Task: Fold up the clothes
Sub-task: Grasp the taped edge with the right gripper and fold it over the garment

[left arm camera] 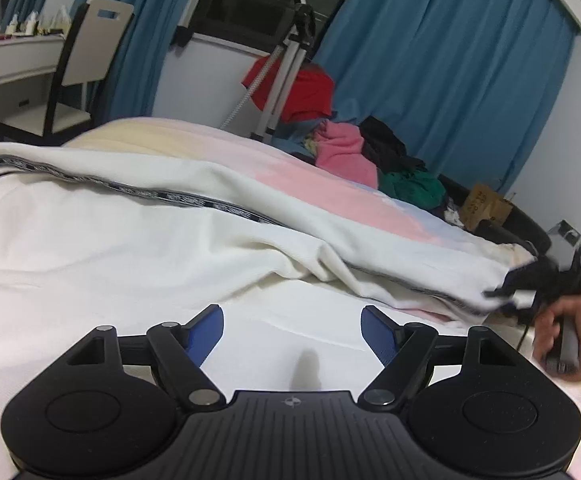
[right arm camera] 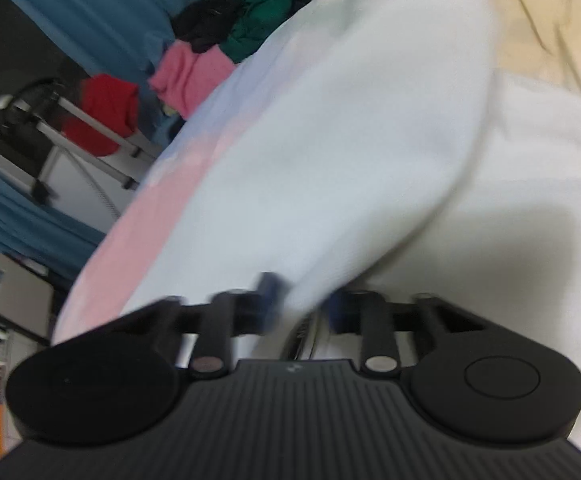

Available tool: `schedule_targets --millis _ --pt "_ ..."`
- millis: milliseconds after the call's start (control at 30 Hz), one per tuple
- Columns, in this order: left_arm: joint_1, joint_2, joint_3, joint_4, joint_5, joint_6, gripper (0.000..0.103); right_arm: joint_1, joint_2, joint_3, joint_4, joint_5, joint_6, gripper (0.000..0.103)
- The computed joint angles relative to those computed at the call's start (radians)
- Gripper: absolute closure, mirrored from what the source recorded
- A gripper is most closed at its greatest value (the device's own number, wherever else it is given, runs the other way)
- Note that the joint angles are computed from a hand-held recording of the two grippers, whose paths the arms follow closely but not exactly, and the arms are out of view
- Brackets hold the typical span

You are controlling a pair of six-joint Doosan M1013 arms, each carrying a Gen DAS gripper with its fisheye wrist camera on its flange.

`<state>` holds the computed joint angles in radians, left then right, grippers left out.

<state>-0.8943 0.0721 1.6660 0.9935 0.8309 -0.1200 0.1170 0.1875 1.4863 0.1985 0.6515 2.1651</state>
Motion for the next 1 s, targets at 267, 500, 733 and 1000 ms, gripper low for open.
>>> schedule_targets --millis 267,500,733,1000 --pt "0.054 0.001 0.032 0.01 -0.093 -0.014 0.026 0.089 0.172 -0.32 -0.341 0.052 0.087 0.088" --pt "0.1 0.013 0.057 0.005 -0.187 -0.013 0.027 0.08 0.372 -0.588 -0.196 0.177 -0.153 0.083" --pt "0.094 0.017 0.051 0.016 -0.178 -0.009 0.027 0.042 0.21 -0.271 -0.083 -0.314 -0.175 0.033" --pt "0.06 0.021 0.035 0.0 -0.156 0.013 0.027 0.002 0.177 -0.199 -0.048 -0.233 -0.056 0.04"
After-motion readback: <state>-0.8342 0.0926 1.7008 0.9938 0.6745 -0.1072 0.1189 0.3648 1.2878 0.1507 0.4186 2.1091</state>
